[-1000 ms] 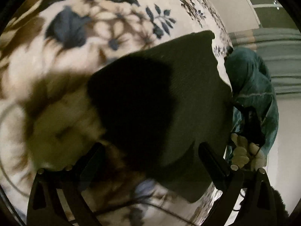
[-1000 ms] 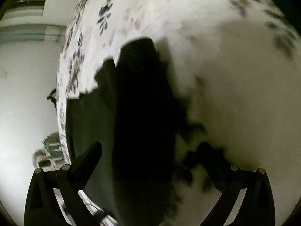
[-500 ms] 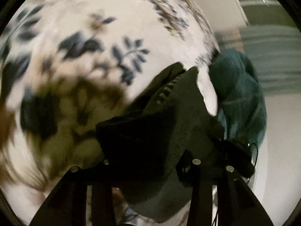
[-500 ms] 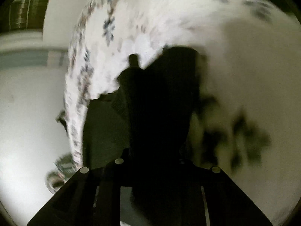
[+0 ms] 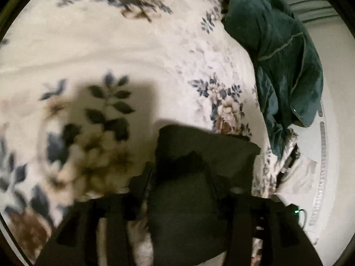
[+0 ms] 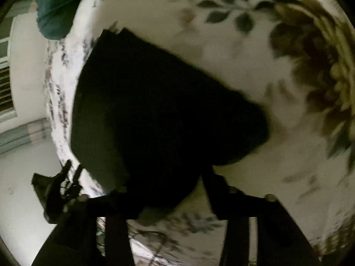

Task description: Fold small clothes

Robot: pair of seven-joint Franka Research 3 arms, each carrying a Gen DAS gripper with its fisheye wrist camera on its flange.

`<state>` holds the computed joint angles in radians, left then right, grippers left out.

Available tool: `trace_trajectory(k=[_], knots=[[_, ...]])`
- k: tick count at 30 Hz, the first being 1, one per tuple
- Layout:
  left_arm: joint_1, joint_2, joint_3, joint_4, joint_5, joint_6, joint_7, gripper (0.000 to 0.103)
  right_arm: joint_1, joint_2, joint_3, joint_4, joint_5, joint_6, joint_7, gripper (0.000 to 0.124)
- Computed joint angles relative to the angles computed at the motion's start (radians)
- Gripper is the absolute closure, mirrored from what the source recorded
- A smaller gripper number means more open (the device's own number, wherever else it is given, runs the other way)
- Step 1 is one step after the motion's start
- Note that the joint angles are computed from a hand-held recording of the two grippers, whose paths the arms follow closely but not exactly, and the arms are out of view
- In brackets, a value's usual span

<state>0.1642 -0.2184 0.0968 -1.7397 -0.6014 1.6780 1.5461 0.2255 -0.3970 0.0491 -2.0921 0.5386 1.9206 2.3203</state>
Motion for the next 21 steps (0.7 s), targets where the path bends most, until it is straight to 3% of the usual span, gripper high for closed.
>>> trace_trajectory(k=[1,2,5,7,13,16,18,19,20,21], knots=[[0.007,-0.041,-0.01,-0.022,0.048,0.015,-0.016,0.008,-0.003,-0.001,-0.005,0.023,-0.03,-0.028,-0.023,0.068],[0.013,-0.093,-0.012,-0.064,0.094,0.025,-0.023,0.004,-0.008,0.008,-0.007,0.068,-0.08,-0.078,-0.05,0.066],[0.025,-0.28,-0.047,-0.189,0.292,0.006,-0.104,0.004,-0.017,0.059,0.011,0.223,-0.227,-0.176,-0.141,0.051],[0.025,-0.376,-0.053,-0.277,0.359,-0.033,-0.155,0.004,-0.018,0.118,0.017,0.307,-0.274,-0.197,-0.2,0.05],[0.003,-0.578,-0.078,-0.569,0.488,-0.066,-0.272,0.004,-0.011,0.401,0.006,0.521,-0.265,-0.019,-0.283,0.05],[-0.016,-0.575,-0.072,-0.605,0.512,-0.01,-0.327,0.0,-0.009,0.597,-0.002,0.705,-0.263,-0.079,-0.335,0.05],[-0.028,-0.531,-0.082,-0.578,0.543,-0.031,-0.379,0.0,-0.014,0.697,-0.002,0.819,-0.234,-0.165,-0.364,0.063],[-0.039,-0.507,-0.089,-0.562,0.566,-0.047,-0.392,0.0,0.0,0.71,-0.004,0.846,-0.267,-0.16,-0.378,0.107],[-0.051,-0.49,-0.088,-0.55,0.577,-0.057,-0.404,0.0,0.018,0.698,-0.008,0.839,-0.308,-0.151,-0.386,0.117],[-0.06,-0.469,-0.083,-0.532,0.582,-0.075,-0.415,0.0,0.03,0.689,-0.009,0.841,-0.337,-0.137,-0.399,0.117]])
